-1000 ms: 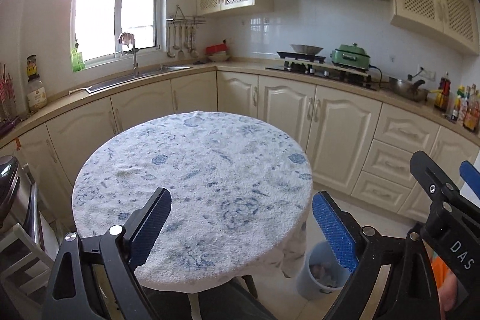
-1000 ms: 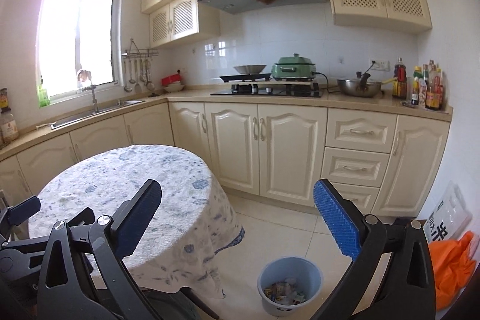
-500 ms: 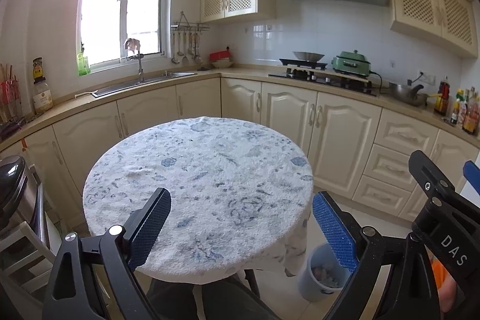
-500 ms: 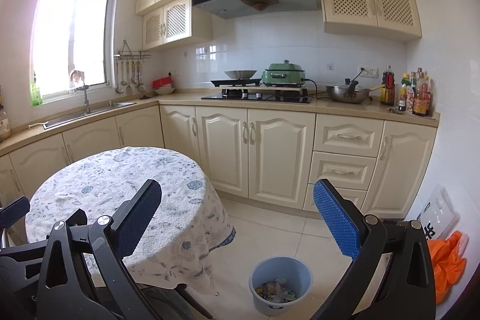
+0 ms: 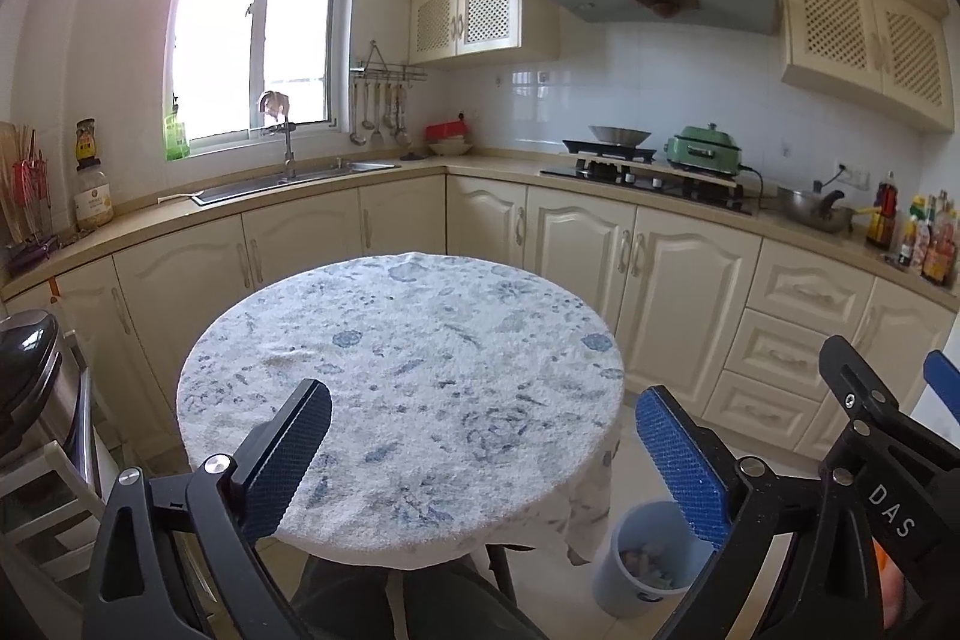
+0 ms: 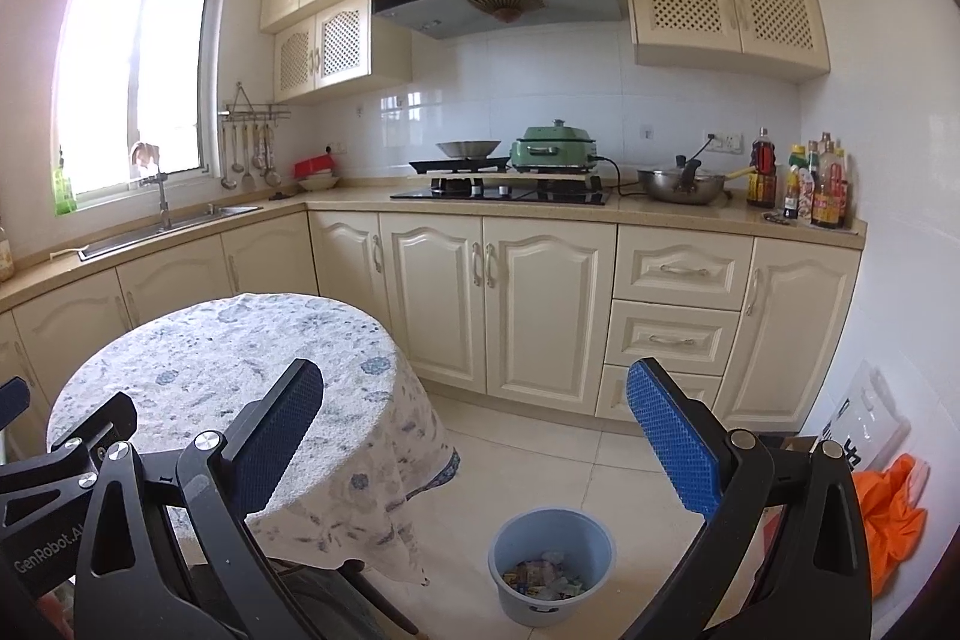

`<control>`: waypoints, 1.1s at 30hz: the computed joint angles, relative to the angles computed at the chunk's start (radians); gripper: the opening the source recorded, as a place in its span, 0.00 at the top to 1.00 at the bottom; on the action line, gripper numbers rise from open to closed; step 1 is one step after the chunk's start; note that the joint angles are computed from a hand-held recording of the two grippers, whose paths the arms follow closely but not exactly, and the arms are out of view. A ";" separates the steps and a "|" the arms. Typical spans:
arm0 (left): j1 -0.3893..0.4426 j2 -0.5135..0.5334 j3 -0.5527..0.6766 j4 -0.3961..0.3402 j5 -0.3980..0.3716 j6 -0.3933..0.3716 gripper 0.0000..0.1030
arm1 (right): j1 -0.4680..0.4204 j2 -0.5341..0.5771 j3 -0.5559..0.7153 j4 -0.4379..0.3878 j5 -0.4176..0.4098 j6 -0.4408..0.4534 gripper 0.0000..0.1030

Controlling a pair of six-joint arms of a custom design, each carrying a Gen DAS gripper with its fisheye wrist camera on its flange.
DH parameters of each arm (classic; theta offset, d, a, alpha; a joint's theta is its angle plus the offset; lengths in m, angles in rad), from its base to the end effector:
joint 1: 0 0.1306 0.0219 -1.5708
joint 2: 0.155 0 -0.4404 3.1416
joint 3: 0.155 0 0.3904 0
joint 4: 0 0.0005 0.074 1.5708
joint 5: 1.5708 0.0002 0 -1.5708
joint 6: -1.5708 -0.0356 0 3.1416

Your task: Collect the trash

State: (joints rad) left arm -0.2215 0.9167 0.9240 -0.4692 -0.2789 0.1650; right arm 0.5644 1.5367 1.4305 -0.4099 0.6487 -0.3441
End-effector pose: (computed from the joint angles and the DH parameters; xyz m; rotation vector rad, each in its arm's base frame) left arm 0.2930 -0.0565 0.4717 -0.1176 2.0103 0.0378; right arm 0.4783 0.2768 0.4757 0.1643 1.9692 -0.0904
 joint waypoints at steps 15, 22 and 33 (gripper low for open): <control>0.002 -0.016 -0.034 0.039 0.000 0.007 0.01 | 0.015 -0.013 -0.013 0.014 0.014 0.005 0.00; -0.006 -0.023 -0.044 0.047 -0.015 0.010 0.01 | 0.015 -0.021 -0.023 0.026 0.011 0.006 0.00; -0.012 -0.024 -0.053 0.056 -0.017 0.005 0.01 | 0.017 -0.025 -0.023 0.016 0.009 -0.005 0.00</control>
State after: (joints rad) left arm -0.2334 0.8928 0.8712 -0.4129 -0.2958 0.1703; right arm 0.5814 1.5115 1.4077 -0.3937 0.6577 -0.3491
